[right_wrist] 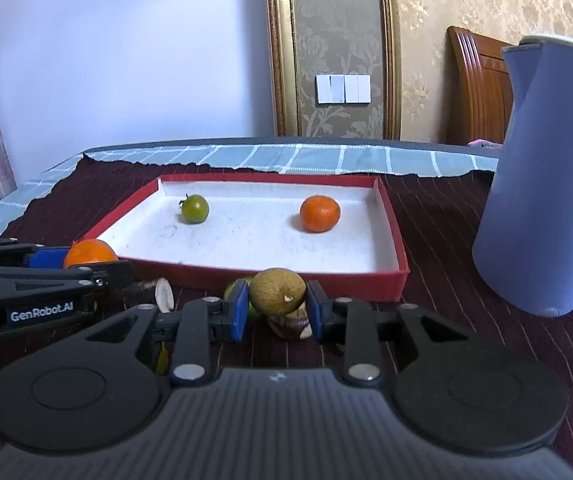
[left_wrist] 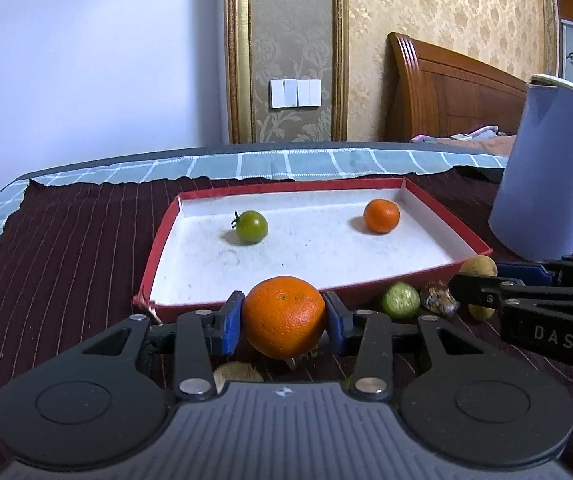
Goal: Organize fruits
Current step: 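Carry the mandarin with the left gripper while the right gripper carries the tan fruit over the tray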
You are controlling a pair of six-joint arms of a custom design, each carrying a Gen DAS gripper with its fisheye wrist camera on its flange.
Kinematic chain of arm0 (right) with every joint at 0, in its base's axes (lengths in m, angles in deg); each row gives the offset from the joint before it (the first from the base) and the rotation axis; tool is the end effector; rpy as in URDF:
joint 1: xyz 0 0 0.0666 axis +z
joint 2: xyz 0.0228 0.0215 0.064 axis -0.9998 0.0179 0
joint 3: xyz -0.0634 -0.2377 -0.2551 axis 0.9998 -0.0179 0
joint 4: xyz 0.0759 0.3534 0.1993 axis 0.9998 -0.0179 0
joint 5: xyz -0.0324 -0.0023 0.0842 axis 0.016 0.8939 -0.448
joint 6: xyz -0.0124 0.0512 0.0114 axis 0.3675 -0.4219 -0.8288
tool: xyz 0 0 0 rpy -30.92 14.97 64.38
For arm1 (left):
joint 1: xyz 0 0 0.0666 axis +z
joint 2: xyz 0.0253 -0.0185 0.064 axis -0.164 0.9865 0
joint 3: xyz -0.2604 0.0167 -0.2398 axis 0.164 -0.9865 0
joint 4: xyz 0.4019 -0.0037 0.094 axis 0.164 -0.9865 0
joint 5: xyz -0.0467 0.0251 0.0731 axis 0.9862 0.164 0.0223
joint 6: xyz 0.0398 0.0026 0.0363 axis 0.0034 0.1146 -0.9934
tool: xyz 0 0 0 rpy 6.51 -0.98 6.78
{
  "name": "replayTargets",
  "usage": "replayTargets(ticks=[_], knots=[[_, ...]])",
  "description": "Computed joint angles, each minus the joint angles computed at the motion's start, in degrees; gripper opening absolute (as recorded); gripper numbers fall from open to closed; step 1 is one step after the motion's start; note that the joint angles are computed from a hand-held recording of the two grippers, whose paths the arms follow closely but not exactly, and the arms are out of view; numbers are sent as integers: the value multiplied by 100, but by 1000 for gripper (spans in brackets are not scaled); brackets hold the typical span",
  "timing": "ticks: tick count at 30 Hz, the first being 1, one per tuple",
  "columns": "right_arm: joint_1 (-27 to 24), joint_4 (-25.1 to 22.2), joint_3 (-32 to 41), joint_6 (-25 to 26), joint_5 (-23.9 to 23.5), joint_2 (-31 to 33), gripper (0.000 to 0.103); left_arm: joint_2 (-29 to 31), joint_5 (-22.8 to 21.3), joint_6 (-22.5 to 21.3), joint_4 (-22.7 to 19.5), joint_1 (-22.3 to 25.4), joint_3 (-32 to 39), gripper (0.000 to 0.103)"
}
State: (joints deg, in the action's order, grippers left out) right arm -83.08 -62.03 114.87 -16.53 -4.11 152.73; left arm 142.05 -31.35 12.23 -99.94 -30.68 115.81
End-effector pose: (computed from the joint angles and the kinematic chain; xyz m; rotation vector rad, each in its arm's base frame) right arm 0.6000 0.0772 0.3432 -0.5329 2.1050 0.4693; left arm 0.5259 -0.1887 0.3243 -0.1256 2.1143 0.1010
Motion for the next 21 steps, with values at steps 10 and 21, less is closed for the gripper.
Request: replayTargets(ticks=[10, 21], knots=[[24, -122, 471, -97, 83, 309, 29, 296, -16, -125, -196, 112, 413, 42], [90, -260, 870, -22, 233, 571, 29, 553, -29, -256, -322, 189, 766, 42]])
